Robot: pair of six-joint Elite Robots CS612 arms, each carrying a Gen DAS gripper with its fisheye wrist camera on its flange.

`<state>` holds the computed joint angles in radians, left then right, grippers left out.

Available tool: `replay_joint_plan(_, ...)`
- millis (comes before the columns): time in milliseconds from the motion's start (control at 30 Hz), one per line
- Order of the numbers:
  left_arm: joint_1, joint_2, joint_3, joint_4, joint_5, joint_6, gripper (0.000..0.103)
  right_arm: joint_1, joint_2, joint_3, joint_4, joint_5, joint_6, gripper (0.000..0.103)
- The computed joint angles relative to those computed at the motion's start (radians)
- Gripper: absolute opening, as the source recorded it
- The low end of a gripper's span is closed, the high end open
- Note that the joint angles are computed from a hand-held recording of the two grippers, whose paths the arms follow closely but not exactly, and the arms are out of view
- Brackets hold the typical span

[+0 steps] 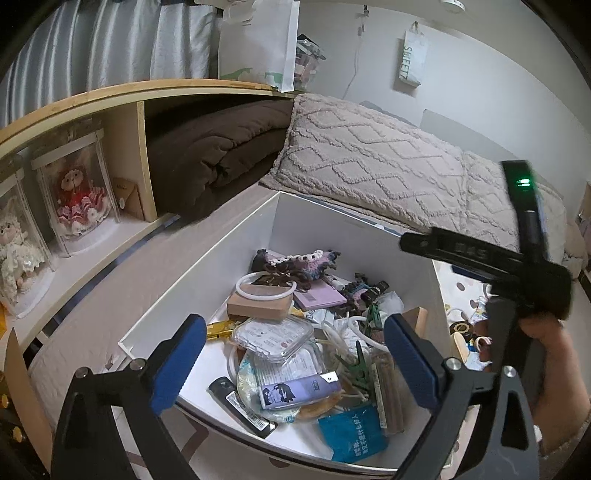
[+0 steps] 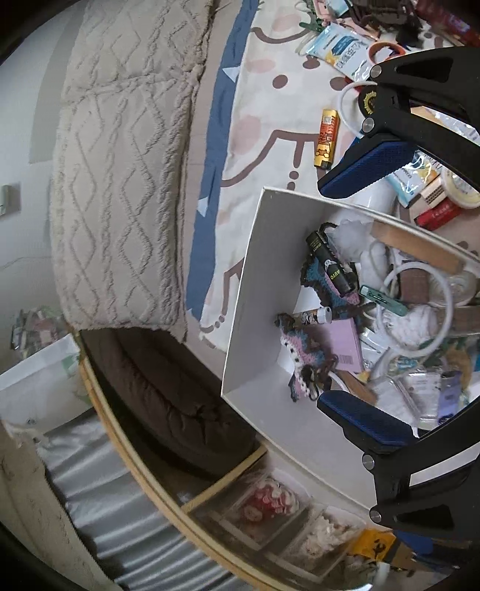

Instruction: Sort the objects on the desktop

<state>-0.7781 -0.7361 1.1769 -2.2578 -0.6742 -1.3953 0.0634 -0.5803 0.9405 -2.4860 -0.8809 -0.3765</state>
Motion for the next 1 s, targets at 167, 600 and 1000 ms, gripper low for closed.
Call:
replay_joint_plan(167, -0.005, 0.005, -0.012, 0.027, 0.009, 0.002, 0.103, -0.018, -0.043, 0.091, -0.098, 0.029, -0.052, 0.103)
replay_joint_plan(600, -0.02, 0.01, -0.021, -0.02, 0.028, 0.04, 0.103, -0.069, -0.117, 0.228, -0.123, 0.109, -0.147, 0.103)
replay_joint_plan(1000, -0.045, 0.015, -0.035, -0.002, 0.083, 0.003, 0.103, -0.107, -0.154, 0.305, -0.194, 0.109, -0.19, 0.103)
